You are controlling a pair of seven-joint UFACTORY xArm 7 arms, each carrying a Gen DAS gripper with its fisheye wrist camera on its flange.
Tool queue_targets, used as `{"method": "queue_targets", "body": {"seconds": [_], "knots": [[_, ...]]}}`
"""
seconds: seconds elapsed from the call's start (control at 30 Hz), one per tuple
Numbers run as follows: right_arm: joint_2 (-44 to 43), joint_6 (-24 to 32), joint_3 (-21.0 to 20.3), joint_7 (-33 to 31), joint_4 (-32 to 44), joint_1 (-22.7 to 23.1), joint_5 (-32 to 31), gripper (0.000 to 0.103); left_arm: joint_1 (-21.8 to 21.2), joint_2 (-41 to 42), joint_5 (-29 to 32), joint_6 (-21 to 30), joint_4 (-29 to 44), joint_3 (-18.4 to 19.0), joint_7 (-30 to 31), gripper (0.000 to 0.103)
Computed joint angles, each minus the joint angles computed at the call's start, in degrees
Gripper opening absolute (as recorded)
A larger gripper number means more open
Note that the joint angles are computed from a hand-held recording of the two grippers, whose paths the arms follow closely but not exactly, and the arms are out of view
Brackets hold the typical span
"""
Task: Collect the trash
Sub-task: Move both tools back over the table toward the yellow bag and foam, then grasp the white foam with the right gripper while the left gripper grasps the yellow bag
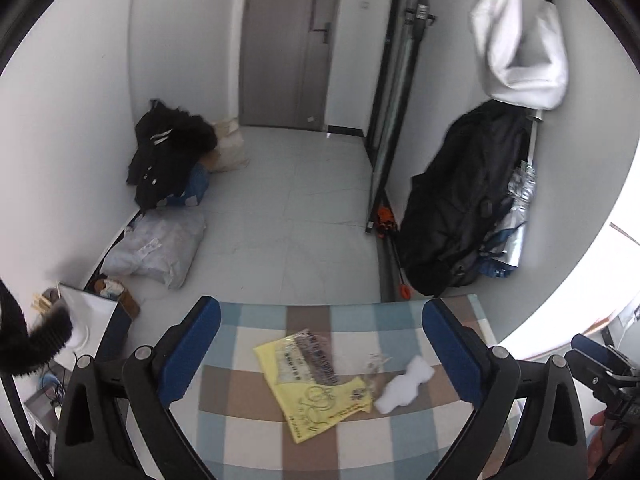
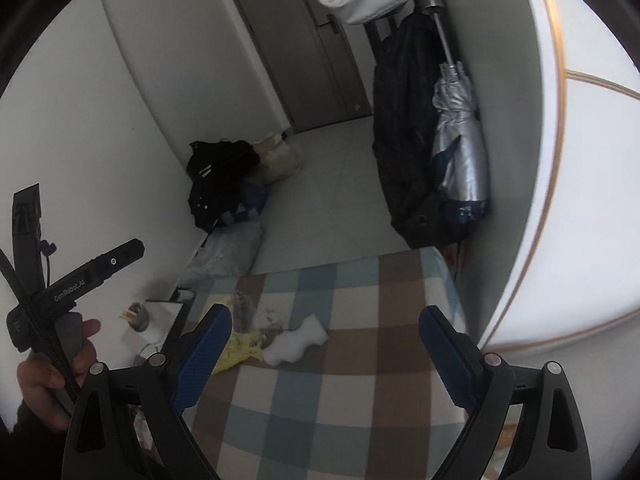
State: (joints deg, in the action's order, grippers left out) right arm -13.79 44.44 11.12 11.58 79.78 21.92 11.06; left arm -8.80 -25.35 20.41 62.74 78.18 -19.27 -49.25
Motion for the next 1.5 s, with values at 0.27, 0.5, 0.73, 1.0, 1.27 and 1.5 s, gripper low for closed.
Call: {"method": "queue_targets", "body": {"seconds": [0.27,0.5,0.73,1.0,1.27,1.5], "knots": [[9.24,0.29,2.40,2.19,5.35,2.04,-3.72,0.095,1.23,-4.83,-4.13,-1.80,-7.69,4.51,0.62,0.099],[15.21,0.21,2.53,4.76,6.42,4.11,-6.88,0.095,3.30,-5.18,-8.80,-0.25,-8.69,6.99,0.79,0.099],[18.75,3.02,1.88,4.05,8.64,4.75,-6.36,0.095,4.22,-4.76,-11.61,1.68,-9.45,7.85,-1.36,0.099],[22.23,6.77,1.11,6.66,11.79,5.30,-8.39,0.094,3.55,-2.63,-11.58,3.65,-7.99,7.72,-1.14,0.099],[25.06,10.45,1.44,3.91,14.59,6.55,-9.49,0.070,3.04,-1.30,-11.39,5.21,-6.76,7.80,-1.36,0.099],[24.41,10.14,1.17,4.82,13.73,6.53,-8.20,0.056,2.92,-0.77,-11.07,6.11,-6.52,7.82,-2.08,0.099]]}}
